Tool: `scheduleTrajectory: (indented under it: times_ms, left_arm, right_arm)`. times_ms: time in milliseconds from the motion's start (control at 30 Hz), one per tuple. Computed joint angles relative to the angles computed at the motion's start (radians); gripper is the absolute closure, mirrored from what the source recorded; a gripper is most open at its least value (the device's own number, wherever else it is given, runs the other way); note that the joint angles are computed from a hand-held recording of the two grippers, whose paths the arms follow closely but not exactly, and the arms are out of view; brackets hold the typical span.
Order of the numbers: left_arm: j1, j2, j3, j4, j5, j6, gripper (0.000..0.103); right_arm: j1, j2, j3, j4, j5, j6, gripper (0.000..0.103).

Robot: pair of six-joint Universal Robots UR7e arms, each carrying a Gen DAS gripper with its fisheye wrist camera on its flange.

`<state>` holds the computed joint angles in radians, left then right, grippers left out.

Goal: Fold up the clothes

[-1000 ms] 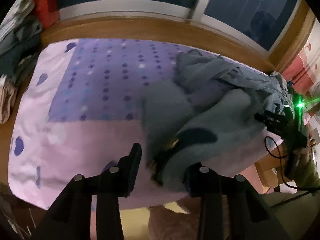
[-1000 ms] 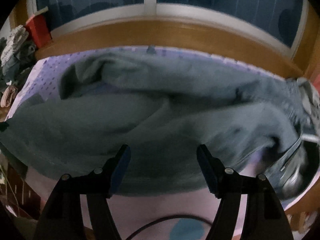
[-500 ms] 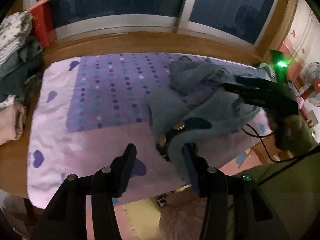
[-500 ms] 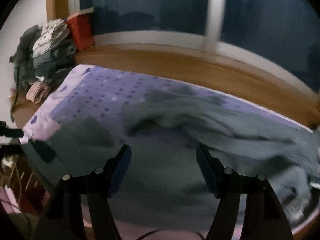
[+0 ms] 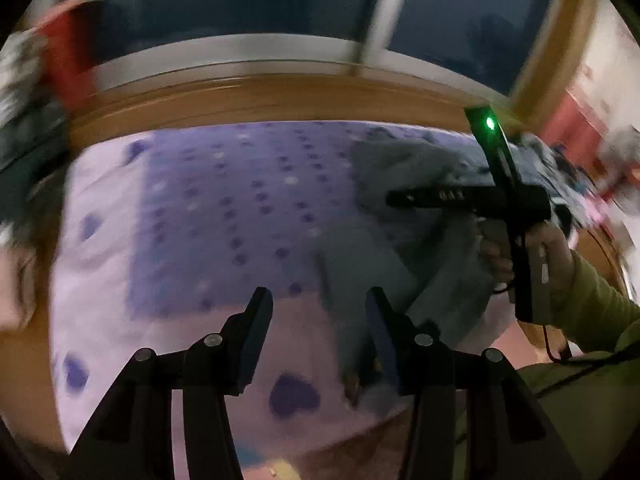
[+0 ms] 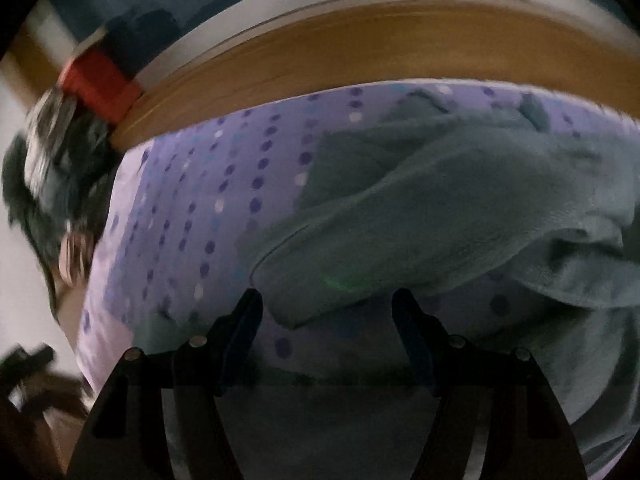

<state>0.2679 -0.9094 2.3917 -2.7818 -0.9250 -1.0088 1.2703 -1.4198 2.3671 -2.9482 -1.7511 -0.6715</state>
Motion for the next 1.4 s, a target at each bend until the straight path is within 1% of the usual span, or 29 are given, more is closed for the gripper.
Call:
scheduleTrajectory:
  times_ms: [67,100,133,167,200,233,267,367,433,500,533,567,700,767,800,867,900,1000,1033,1067,1100,1133,1200,1267,1300,1333,1400]
  left_arm:
    - [0.067,0.038,-0.019,-0.105,-0.031,0.163,0.054]
    - [0.079,0.054,-0.027,-0.137,-0.043,0.203,0.054]
    - [0.108,0.071,-0.032,-0.207,-0.068,0.285,0.054]
    - [0.127,0.084,-0.037,-0.250,-0.088,0.336,0.054]
    - [0.148,0.095,-0.043,-0.290,-0.110,0.386,0.054]
    - [0.180,0.103,-0.049,-0.333,-0.132,0.445,0.054]
    - [0.200,0.105,-0.052,-0.358,-0.150,0.472,0.054]
    - [0.268,0.112,-0.060,-0.438,-0.217,0.552,0.054]
    - [0.295,0.110,-0.061,-0.466,-0.239,0.589,0.054]
    - [0.320,0.101,-0.062,-0.484,-0.261,0.627,0.054]
    - [0.331,0.099,-0.063,-0.493,-0.272,0.645,0.054]
    - [0.340,0.094,-0.063,-0.502,-0.280,0.663,0.054]
    - [0.368,0.091,-0.078,-0.537,-0.296,0.732,0.054]
    - [0.387,0.096,-0.093,-0.549,-0.317,0.754,0.054]
    - [0.398,0.098,-0.102,-0.545,-0.327,0.764,0.054]
    - [0.418,0.103,-0.121,-0.535,-0.346,0.783,0.054]
    - [0.423,0.109,-0.132,-0.525,-0.345,0.791,0.054]
    - [0.435,0.129,-0.158,-0.501,-0.329,0.800,0.054]
    - [0.439,0.136,-0.166,-0.493,-0.321,0.801,0.054]
    - [0.442,0.139,-0.170,-0.487,-0.316,0.802,0.054]
    - [0.443,0.137,-0.170,-0.474,-0.305,0.801,0.054]
    - [0.444,0.136,-0.170,-0.461,-0.294,0.800,0.054]
    - [0.446,0.127,-0.161,-0.440,-0.291,0.801,0.054]
    - [0.451,0.115,-0.150,-0.409,-0.301,0.792,0.054]
    - [0.456,0.111,-0.143,-0.403,-0.314,0.786,0.054]
    - [0.460,0.107,-0.137,-0.396,-0.328,0.780,0.054]
    - [0.471,0.103,-0.126,-0.388,-0.367,0.764,0.053]
  right_arm:
    - [-0.010,-0.009,-0.005,0.013,0.039,0.078,0.035]
    - [-0.014,-0.011,-0.005,0.010,0.056,0.126,0.035]
    - [-0.012,-0.008,-0.004,0.001,0.063,0.155,0.035]
    - [-0.006,0.001,-0.005,-0.018,0.063,0.181,0.035]
    - [0.010,0.023,-0.008,-0.050,0.048,0.195,0.035]
    - [0.027,0.043,-0.013,-0.076,0.028,0.196,0.040]
    - [0.044,0.064,-0.019,-0.100,0.009,0.197,0.062]
    - [0.098,0.100,-0.028,-0.161,-0.047,0.208,0.085]
    - [0.135,0.089,-0.025,-0.180,-0.045,0.218,0.090]
    - [0.173,0.054,-0.024,-0.170,-0.024,0.244,0.090]
    - [0.190,0.027,-0.027,-0.149,-0.003,0.264,0.090]
    - [0.203,-0.007,-0.034,-0.109,0.035,0.285,0.090]
    - [0.214,-0.111,-0.074,0.053,0.226,0.348,0.091]
    - [0.196,-0.142,-0.098,0.127,0.330,0.369,0.091]
    - [0.181,-0.148,-0.106,0.146,0.372,0.382,0.091]
    - [0.149,-0.142,-0.115,0.144,0.424,0.406,0.091]
    - [0.132,-0.118,-0.125,0.132,0.425,0.425,0.091]
    - [0.107,-0.027,-0.174,0.119,0.352,0.472,0.090]
    - [0.107,0.012,-0.195,0.107,0.298,0.485,0.089]
    - [0.117,0.060,-0.215,0.074,0.203,0.485,0.085]
    - [0.131,0.099,-0.228,0.038,0.110,0.486,0.083]
    - [0.138,0.121,-0.231,0.010,0.050,0.485,0.081]
    - [0.131,0.128,-0.213,-0.018,0.023,0.477,0.078]
    - [0.113,0.099,-0.178,-0.008,0.059,0.448,0.059]
    - [0.112,0.082,-0.147,-0.023,0.060,0.414,0.056]
    - [0.120,0.073,-0.116,-0.053,0.037,0.370,0.052]
    - [0.148,0.062,-0.051,-0.121,-0.043,0.236,0.049]
